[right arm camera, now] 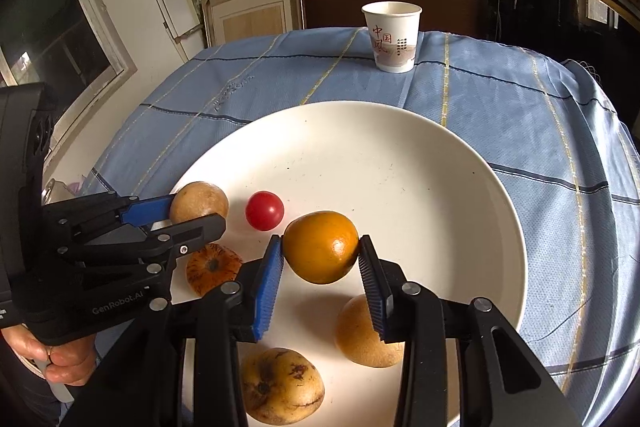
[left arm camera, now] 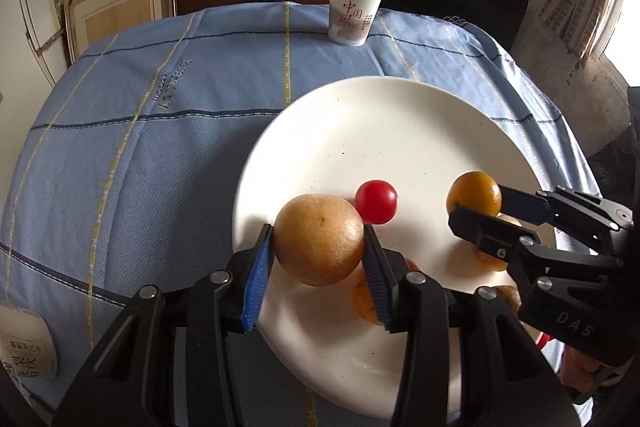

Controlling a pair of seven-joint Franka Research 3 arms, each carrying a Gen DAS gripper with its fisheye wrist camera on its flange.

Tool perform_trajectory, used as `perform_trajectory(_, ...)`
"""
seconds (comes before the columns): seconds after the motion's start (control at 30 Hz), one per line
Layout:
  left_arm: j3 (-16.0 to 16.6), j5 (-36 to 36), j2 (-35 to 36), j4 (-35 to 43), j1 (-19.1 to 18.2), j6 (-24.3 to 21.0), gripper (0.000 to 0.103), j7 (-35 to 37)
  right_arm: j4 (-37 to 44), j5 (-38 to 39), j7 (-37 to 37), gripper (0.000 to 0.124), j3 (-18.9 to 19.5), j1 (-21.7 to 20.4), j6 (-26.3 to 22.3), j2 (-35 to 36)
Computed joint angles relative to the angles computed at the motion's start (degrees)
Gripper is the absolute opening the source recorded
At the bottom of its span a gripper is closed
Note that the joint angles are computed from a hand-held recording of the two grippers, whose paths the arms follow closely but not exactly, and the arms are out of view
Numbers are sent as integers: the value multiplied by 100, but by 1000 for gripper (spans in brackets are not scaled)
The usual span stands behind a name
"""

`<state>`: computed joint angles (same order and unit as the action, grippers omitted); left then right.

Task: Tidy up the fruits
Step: 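Lower both held fruits onto the white plate and open both grippers, then move both open grippers back toward the remaining fruit pile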

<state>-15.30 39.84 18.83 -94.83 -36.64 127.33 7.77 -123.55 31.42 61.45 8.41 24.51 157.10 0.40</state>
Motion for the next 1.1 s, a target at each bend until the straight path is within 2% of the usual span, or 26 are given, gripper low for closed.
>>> perform_trajectory(0.13,14,205,8,167,-149,-338,63,-38,-53,11,19,45,1,4,52,-55)
perform_trajectory(0.2,8,346,-12,260,-255,-601,68,-92,-126,249,-129,45,-16,4,38,-189)
perform_trajectory(0.37,-81,713,-92,502,-585,-1385,73,-190,-651,955,-697,47,-153,100,56,-897)
perform_trajectory(0.53,-226,1050,-139,675,-946,-2040,78,-420,-1496,1809,-1424,56,-429,429,255,-1873)
perform_trajectory(0.57,-265,1059,-175,643,-994,-2078,78,-488,-1717,1976,-1603,57,-484,526,386,-2103)
perform_trajectory(0.63,-347,979,-268,516,-1064,-2148,92,-709,-2133,2349,-1993,61,-632,781,707,-2510)
perform_trajectory(0.77,-542,937,-654,-156,-1137,-2030,94,-1487,-2751,3030,-2677,65,-1050,1282,985,-3120)
perform_trajectory(0.9,-722,920,-841,-588,-1166,-2075,94,-1996,-3202,3166,-2818,65,-1098,1338,1004,-3498)
perform_trajectory(1.1,-912,1013,-1327,-1406,-983,-1331,94,-2712,-3738,2743,-2837,65,-1050,1319,485,-4020)
